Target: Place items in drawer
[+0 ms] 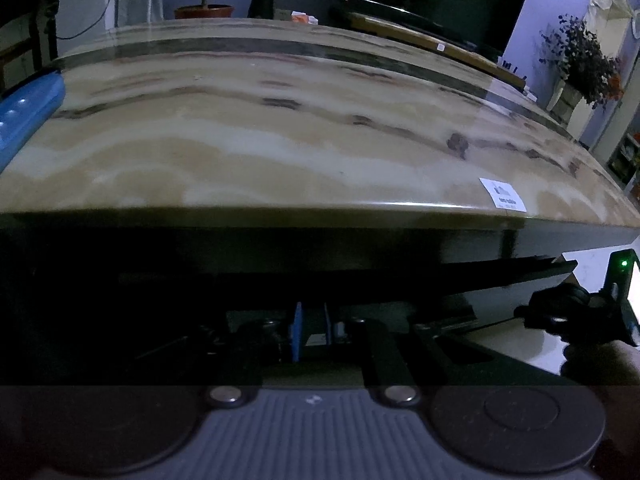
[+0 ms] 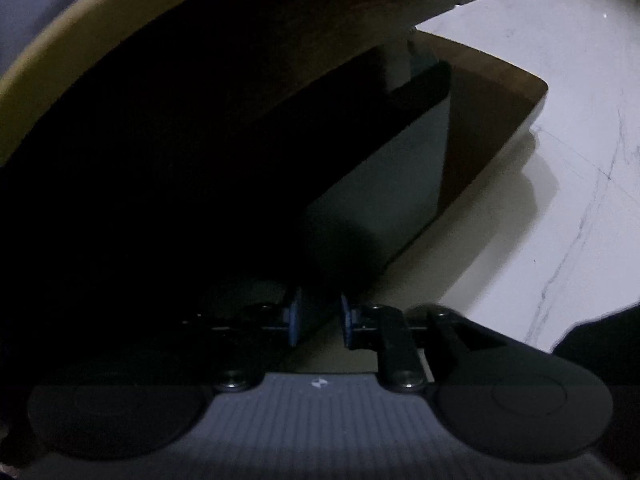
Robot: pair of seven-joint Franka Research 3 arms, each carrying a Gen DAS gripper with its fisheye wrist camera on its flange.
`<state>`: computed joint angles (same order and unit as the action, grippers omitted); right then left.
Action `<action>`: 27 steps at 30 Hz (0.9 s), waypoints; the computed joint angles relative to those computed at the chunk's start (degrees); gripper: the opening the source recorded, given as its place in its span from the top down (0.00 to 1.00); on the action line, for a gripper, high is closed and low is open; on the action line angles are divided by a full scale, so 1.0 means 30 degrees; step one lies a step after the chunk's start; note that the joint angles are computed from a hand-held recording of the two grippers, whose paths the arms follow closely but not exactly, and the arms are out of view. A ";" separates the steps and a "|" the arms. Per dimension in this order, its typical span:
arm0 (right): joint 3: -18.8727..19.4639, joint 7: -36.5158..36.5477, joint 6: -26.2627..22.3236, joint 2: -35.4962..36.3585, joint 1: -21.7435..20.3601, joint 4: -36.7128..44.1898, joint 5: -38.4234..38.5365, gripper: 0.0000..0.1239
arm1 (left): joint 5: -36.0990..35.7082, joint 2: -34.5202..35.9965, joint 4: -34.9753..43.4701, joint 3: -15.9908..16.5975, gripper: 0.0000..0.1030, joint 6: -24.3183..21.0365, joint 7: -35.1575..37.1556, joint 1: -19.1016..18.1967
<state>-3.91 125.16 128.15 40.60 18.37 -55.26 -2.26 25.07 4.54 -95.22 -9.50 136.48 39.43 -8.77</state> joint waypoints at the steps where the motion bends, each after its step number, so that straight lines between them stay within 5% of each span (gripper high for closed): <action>1: 0.0056 -0.0090 -0.0952 0.0197 0.0027 0.0648 0.0034 0.80 | 0.0013 0.0065 0.0080 -0.0011 0.89 -0.0001 0.0087 -0.0013; 3: 0.0573 -0.0508 -0.1985 -0.0329 -0.0175 0.0534 0.0721 0.80 | 0.0054 0.0132 0.0168 -0.0020 0.87 0.0002 0.0185 -0.0045; 9: 0.2512 -0.4488 -0.1425 -0.3456 -0.0932 -0.2957 0.3960 0.73 | -0.0073 0.0462 0.0641 -0.0001 0.75 -0.0316 0.0342 -0.0104; 15: 0.2214 -0.7573 0.0543 -0.4443 0.0232 -0.4061 0.3093 0.65 | 0.0315 0.0395 0.0637 0.0038 0.67 -0.0447 0.0352 -0.0233; 20: 0.1247 -0.8375 0.4338 -0.4153 0.0923 -0.4543 0.1312 0.65 | 0.1481 0.0044 0.0253 0.0190 0.49 -0.0157 -0.1403 -0.0234; 22: 0.0507 -0.7993 0.6174 -0.4254 0.1554 -0.4877 -0.0253 0.59 | 0.2293 -0.0187 0.0058 0.0279 0.48 0.0128 -0.2684 -0.0173; 24: -0.0248 -0.7351 0.7576 -0.4203 0.2145 -0.4801 -0.1824 0.44 | 0.3759 -0.0006 0.0595 0.0206 0.46 -0.0458 -0.3027 -0.0306; 27: -0.0102 -0.7230 0.8115 -0.3696 0.2006 -0.3643 -0.2026 0.36 | 0.5218 0.0203 0.1179 0.0195 0.30 -0.0492 -0.3092 -0.0451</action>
<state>-4.22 103.48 152.49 29.51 24.38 -66.19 -8.34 40.72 5.14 -91.68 -8.91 135.00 30.16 -10.13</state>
